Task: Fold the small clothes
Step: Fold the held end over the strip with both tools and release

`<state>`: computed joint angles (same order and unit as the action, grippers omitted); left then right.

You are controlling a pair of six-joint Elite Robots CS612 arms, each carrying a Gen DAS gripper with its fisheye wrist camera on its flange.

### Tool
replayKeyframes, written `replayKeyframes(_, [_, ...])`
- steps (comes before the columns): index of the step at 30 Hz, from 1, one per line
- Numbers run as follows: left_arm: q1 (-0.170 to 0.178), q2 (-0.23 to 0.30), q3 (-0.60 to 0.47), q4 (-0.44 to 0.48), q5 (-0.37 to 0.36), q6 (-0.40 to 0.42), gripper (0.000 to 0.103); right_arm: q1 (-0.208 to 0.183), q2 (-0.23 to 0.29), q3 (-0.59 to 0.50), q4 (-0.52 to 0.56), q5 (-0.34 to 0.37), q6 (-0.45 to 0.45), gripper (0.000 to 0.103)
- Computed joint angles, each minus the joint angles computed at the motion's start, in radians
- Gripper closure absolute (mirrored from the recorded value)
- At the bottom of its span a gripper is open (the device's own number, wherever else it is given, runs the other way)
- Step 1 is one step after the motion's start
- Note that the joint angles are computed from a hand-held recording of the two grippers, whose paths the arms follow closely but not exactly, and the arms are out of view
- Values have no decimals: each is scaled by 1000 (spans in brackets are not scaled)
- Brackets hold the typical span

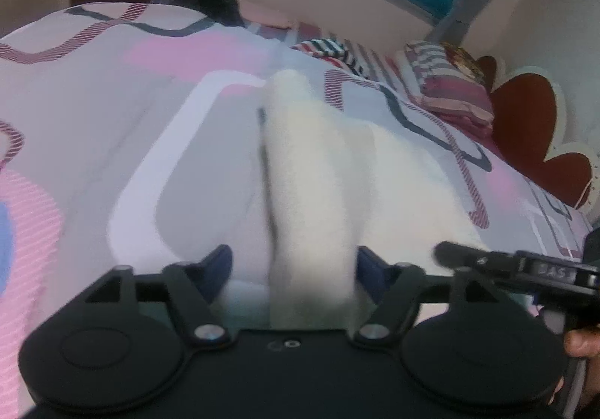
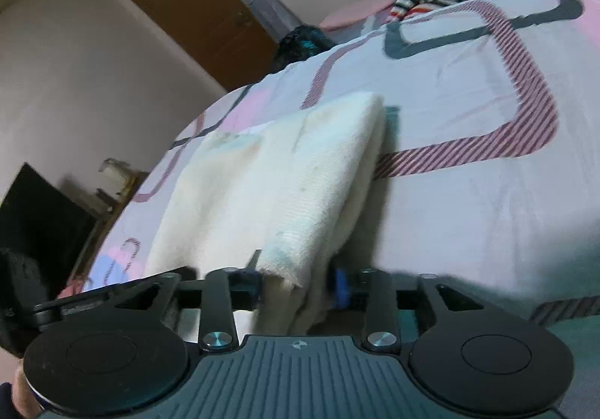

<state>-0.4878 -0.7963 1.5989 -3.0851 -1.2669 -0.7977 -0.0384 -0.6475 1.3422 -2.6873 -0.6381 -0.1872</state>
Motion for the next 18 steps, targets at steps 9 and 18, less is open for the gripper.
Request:
replayKeyframes(9, [-3,-27,-31,-16,75,145,78,-5,-21,8,-182,-29,-40,84])
replayKeyframes(18, [-11,48,-125,72,82,243,84,44,8,-51,-50,-190,-236,88])
